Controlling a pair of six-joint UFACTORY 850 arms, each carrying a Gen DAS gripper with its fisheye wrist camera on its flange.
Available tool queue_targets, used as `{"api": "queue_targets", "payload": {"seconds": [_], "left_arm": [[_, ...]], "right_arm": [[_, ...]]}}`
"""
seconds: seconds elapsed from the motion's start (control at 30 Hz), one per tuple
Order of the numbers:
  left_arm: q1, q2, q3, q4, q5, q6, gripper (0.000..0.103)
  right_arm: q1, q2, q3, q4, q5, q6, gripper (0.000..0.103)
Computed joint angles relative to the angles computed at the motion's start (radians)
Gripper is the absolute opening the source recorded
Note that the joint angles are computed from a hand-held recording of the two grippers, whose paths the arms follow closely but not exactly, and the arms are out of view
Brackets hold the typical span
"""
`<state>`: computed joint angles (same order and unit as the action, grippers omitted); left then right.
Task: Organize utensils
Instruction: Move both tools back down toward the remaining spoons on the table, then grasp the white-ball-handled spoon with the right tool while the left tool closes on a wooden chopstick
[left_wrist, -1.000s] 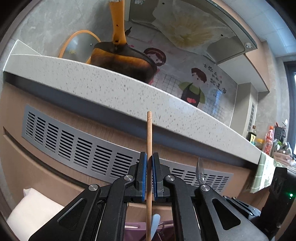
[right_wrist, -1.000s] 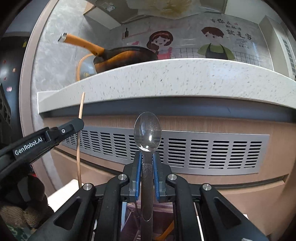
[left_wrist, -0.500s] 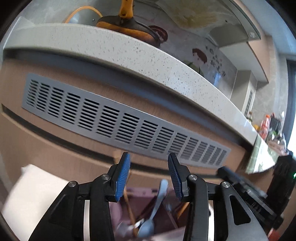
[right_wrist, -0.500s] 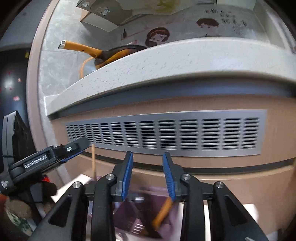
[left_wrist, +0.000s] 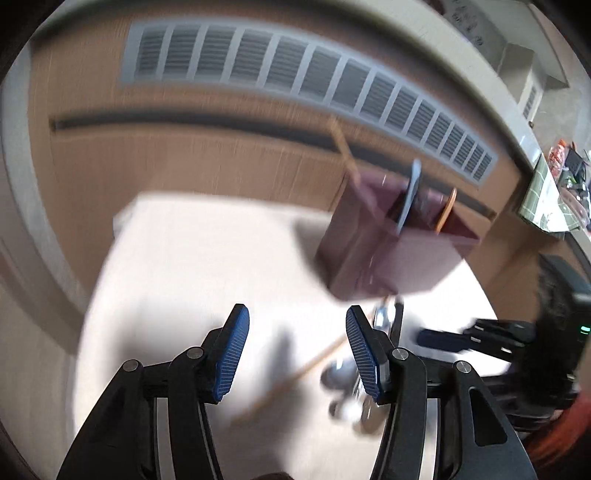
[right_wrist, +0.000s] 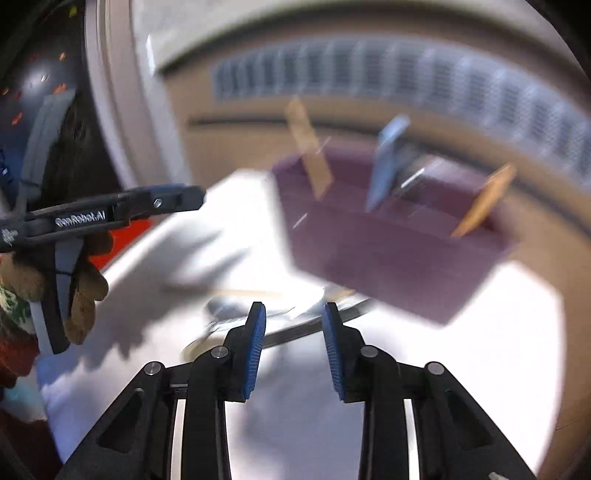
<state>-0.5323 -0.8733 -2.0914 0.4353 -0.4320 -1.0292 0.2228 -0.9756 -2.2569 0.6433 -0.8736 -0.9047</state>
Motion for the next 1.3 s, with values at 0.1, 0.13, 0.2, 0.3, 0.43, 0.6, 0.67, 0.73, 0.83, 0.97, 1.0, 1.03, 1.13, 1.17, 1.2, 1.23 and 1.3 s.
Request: {"api": "queue_targets", "payload": {"seconds": [0.1,0.13,0.2,0.3,0.43,0.6,0.67,0.73,0.83,0.97,1.0,1.03,1.13,1.17,1.2,1.23,1.3], "left_arm": [[-0.003,0.036,0.076,-0.03,0.034,0.01,0.055],[-0.005,0.047,0.099,-0.044,0.045,0.024,0.055],[-0.006,0.055,0.12,-0.095,0.065,0.067,0.055],[-0.002,0.034,0.09,-0.256,0.078,0.224,0.055],[-0.005,-0.029,-0.007,-0.425,0.032,0.396,0.055],[-0.032,-0.091,-0.109,-0.487,-0.015,0.45,0.056],[-0.046,-0.112,-0.147,-0.521,-0.039,0.49,0.056],[-0.055,-0.134,-0.181,-0.674,-0.076,0.652,0.056],[-0.059,-0.146,-0.213,-0.842,-0.121,0.844,0.056],[-0.058,-0.1,-0.166,-0.577,-0.075,0.612,0.057],[-0.052,-0.098,-0.166,-0.501,-0.077,0.537,0.057],[-0.041,-0.09,-0.155,-0.441,-0.078,0.468,0.057],[-0.012,-0.05,-0.08,-0.32,-0.042,0.305,0.057],[-0.007,-0.046,-0.069,-0.284,-0.042,0.264,0.057],[-0.001,-0.049,-0.072,-0.248,-0.053,0.223,0.057],[0.006,-0.054,-0.078,-0.231,-0.061,0.198,0.057],[0.017,-0.054,-0.067,-0.264,-0.046,0.217,0.057]], "right_arm": [[0.033,-0.073,-0.094,-0.085,-0.009,0.075,0.027],[0.041,-0.104,-0.14,-0.123,-0.027,0.101,0.027],[0.041,-0.108,-0.146,-0.132,-0.027,0.093,0.027],[0.03,-0.068,-0.085,-0.193,-0.04,0.079,0.026],[-0.008,0.067,0.139,-0.241,0.071,0.025,0.025],[-0.077,0.122,0.223,-0.246,0.085,0.071,0.025],[-0.091,0.139,0.252,-0.243,0.1,0.076,0.025],[-0.103,0.152,0.274,-0.234,0.111,0.09,0.025],[-0.102,0.166,0.295,-0.248,0.134,0.12,0.025],[-0.067,0.164,0.28,-0.33,0.154,0.223,0.026],[-0.058,0.147,0.255,-0.336,0.145,0.236,0.026],[-0.054,0.149,0.254,-0.317,0.145,0.227,0.026],[-0.06,0.178,0.29,-0.087,0.138,0.068,0.026],[-0.064,0.178,0.289,0.005,0.102,0.015,0.026],[-0.063,0.17,0.28,0.075,0.062,-0.007,0.026],[-0.059,0.159,0.267,0.11,0.028,-0.005,0.027],[-0.035,0.141,0.248,0.106,-0.005,0.029,0.027]]}}
